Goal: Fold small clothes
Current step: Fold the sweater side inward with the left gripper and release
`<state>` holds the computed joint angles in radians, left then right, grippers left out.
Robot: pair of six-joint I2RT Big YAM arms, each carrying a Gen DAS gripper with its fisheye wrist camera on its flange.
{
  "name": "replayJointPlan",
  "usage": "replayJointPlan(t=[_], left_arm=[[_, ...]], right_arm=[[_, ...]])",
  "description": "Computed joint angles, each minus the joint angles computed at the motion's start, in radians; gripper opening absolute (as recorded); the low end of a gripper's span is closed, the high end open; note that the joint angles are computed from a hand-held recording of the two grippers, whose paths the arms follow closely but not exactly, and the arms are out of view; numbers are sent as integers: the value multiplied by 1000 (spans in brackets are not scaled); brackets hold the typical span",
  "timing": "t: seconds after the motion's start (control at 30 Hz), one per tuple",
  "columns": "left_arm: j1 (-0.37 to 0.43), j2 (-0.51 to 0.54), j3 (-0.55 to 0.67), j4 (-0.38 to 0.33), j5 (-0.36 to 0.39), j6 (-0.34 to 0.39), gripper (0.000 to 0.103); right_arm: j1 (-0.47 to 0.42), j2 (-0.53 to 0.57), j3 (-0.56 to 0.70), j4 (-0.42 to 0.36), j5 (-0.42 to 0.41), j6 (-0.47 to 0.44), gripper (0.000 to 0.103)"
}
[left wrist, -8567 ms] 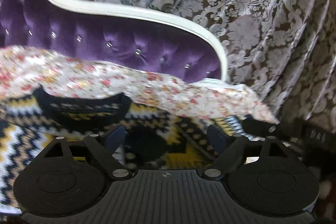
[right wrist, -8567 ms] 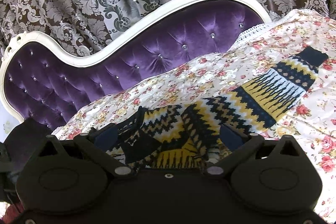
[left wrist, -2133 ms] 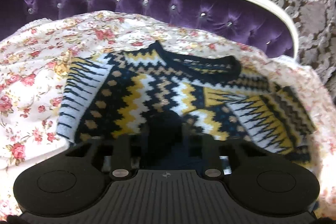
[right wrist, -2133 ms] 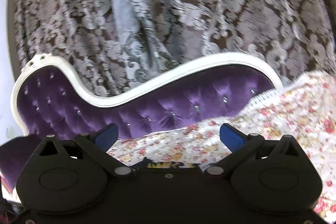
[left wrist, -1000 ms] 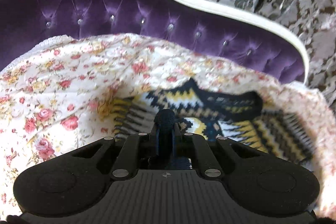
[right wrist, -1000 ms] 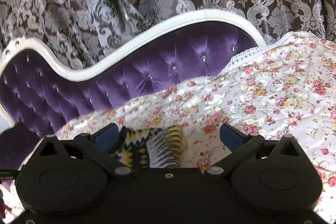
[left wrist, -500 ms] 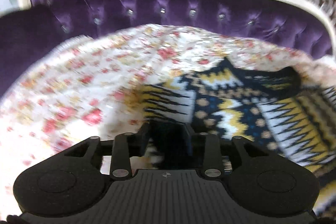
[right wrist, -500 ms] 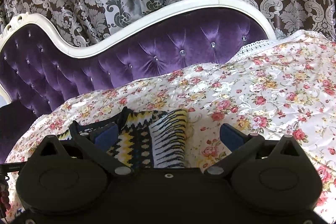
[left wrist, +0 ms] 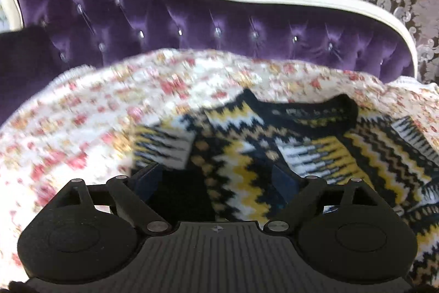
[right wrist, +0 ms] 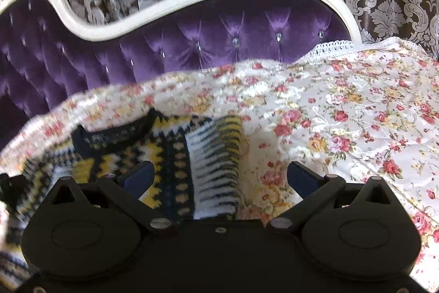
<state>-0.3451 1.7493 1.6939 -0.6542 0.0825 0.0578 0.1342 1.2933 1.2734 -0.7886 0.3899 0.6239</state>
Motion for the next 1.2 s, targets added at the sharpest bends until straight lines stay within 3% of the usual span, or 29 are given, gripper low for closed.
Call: replayJointPlan(t=[0.17, 0.33, 0.53, 1.2], left_arm=[[-15, 18, -11, -1, -32, 7, 88], [-26, 10, -57, 62, -61, 18, 98], [-27, -3, -107, 136, -61, 11, 103], [-24, 26, -59, 77, -59, 19, 103]], right_arm=[[9, 41, 36, -77, 5, -18, 103], [6, 89, 74, -186, -22, -21, 103], [-11, 81, 52, -171, -84, 20, 103], [5, 77, 19, -110, -53, -6, 103]])
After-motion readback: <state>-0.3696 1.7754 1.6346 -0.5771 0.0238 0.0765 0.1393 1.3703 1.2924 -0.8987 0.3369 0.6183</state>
